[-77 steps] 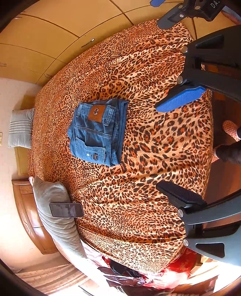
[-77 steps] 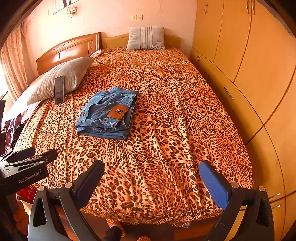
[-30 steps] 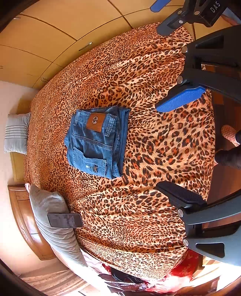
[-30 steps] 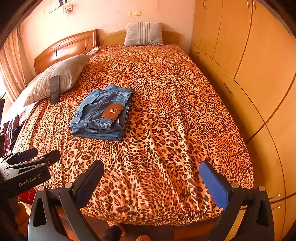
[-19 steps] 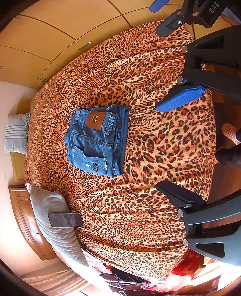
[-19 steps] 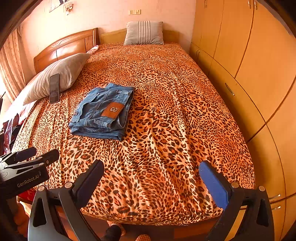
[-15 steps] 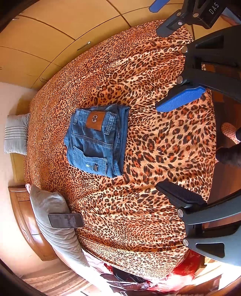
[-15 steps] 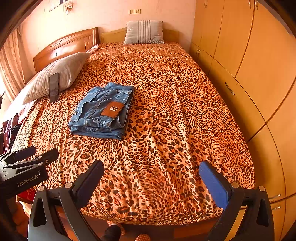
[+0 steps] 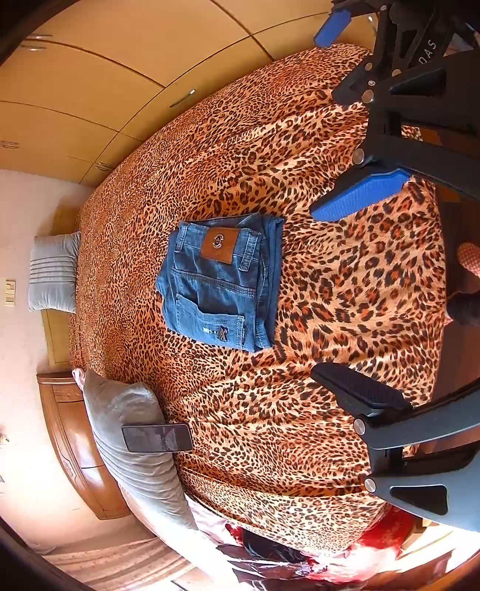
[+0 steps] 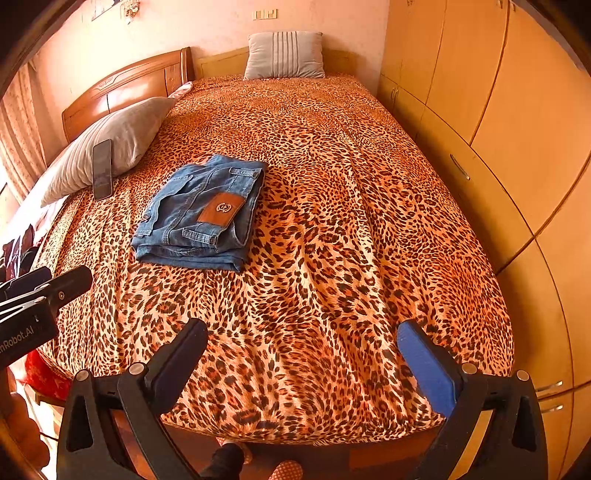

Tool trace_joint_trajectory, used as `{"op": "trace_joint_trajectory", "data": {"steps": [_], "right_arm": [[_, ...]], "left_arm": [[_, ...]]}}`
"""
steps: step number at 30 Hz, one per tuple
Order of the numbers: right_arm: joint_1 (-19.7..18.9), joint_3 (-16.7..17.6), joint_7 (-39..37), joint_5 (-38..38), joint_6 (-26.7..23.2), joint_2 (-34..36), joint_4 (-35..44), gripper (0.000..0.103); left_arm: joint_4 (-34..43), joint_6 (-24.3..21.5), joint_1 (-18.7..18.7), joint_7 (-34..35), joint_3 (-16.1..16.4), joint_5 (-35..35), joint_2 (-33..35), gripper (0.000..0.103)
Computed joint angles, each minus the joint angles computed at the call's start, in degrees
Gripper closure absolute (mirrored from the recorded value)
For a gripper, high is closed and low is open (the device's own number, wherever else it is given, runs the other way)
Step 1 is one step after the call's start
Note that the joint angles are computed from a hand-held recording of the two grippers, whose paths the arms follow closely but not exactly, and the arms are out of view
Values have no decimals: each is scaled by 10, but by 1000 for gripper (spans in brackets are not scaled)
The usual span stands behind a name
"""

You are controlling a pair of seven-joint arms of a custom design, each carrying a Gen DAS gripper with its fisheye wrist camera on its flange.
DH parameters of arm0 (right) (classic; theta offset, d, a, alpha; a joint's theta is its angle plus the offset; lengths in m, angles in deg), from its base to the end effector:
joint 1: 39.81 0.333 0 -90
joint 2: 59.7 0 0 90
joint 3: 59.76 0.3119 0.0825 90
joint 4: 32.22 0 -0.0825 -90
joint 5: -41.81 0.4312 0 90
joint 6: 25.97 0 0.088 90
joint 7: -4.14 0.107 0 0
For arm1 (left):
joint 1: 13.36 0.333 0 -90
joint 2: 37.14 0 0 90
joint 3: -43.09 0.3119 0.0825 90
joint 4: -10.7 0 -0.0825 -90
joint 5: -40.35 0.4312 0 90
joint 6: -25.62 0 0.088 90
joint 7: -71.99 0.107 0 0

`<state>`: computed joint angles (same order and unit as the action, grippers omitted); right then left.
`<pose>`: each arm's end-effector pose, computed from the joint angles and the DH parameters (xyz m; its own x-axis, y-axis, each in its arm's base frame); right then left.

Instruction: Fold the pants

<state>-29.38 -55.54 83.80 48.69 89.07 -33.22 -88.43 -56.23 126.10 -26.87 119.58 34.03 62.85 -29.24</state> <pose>0.7390 0.1831 0.6701 0.4033 -0.9135 -0.0535 -0.7757 -0.3102 -0.5496 0.6102 -0.2053 0.7715 0.3536 -0.9350 0.0272 -0.7774 -0.3099 -0.5474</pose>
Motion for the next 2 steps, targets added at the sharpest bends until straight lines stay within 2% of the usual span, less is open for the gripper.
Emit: {"op": "trace_joint_trajectory", "data": {"steps": [2], "right_arm": [[2, -1, 3, -3, -1, 2, 2, 0]], "left_arm": [[10, -4, 0, 5, 1, 1, 8, 24]]}}
